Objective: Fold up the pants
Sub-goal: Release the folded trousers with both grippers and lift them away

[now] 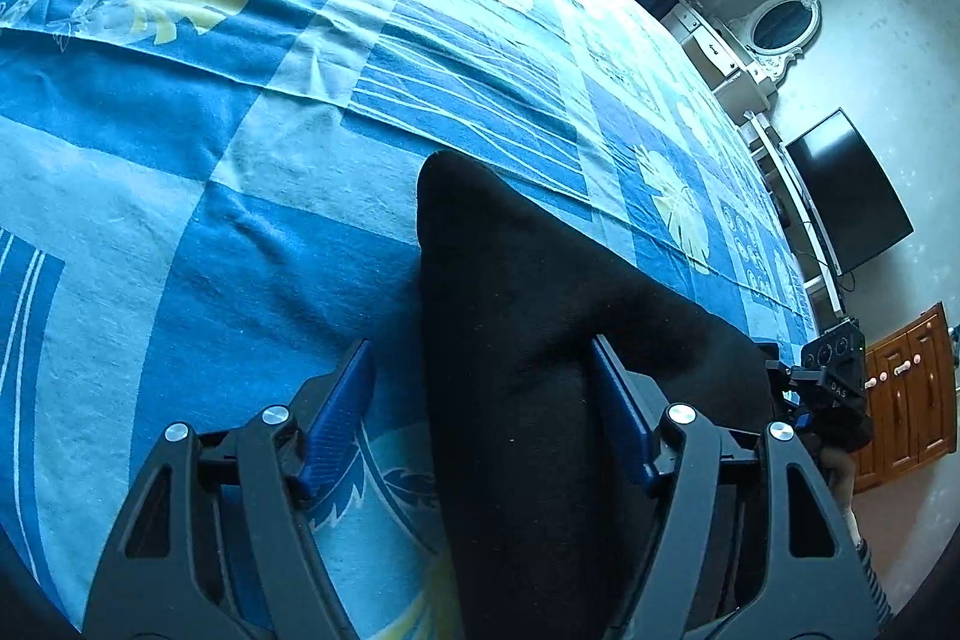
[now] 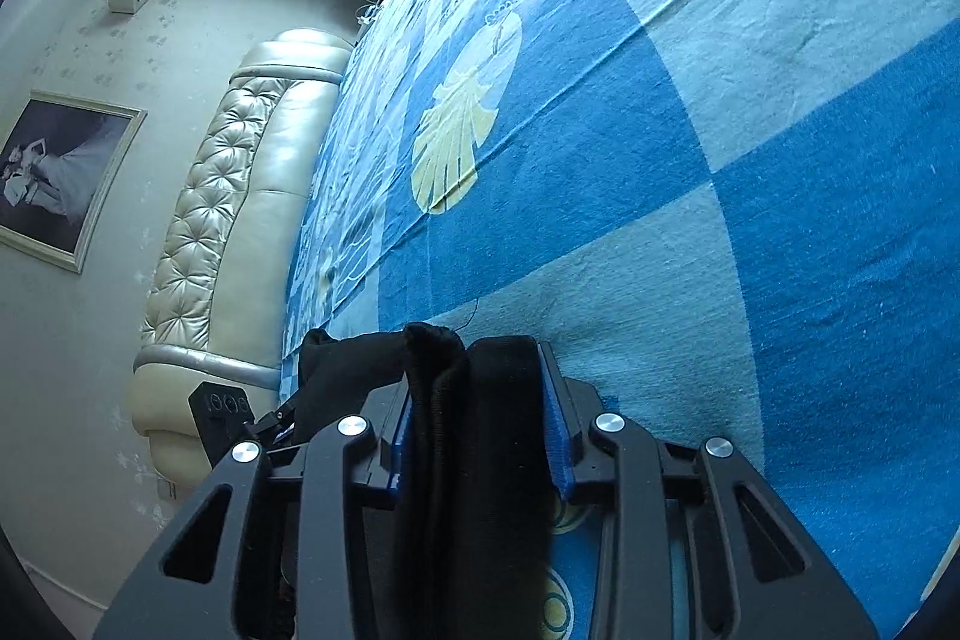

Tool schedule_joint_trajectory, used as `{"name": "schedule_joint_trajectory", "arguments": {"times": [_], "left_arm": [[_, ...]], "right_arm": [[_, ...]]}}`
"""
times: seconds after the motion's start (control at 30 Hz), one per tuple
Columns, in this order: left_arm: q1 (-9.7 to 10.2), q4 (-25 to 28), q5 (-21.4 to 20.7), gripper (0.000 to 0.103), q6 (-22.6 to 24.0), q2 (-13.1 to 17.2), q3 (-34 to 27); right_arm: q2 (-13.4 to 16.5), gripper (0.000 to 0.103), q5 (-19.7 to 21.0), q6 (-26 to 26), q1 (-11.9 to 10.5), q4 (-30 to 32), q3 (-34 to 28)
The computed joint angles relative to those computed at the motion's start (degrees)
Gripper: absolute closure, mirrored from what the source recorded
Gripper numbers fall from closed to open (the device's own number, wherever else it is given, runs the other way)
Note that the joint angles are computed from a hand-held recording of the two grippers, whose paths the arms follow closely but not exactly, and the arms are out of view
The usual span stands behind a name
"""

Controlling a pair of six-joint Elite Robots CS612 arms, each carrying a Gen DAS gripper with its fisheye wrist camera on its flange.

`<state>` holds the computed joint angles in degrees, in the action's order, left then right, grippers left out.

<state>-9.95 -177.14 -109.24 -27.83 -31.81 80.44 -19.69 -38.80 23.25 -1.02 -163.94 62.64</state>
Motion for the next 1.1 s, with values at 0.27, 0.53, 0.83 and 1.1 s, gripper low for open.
{"name": "schedule_joint_trajectory", "arguments": {"times": [0.27, 0.53, 0.83, 1.1], "left_arm": [[-0.98, -1.42, 4.75, 0.027, -0.58, -3.73, 5.51], [-4.67, -5.35, 15.41, 0.018, 0.43, -10.2, 16.98], [-10.75, -10.6, 29.9, 0.007, 3.17, -15.76, 26.88], [-13.45, -12.99, 34.34, 0.004, 3.9, -17.38, 29.83]], "right_arm": [[-2.26, 0.056, 1.54, 6.05, -1.08, -8.04, 6.54], [-7.3, 0.055, 0.58, 7.24, -2.37, -14.48, 18.42], [-13.38, 0.024, -9.11, 3.95, -0.98, -13.76, 26.54], [-17.35, 0.017, -29.72, -9.92, 4.1, -10.1, 28.85]]}}
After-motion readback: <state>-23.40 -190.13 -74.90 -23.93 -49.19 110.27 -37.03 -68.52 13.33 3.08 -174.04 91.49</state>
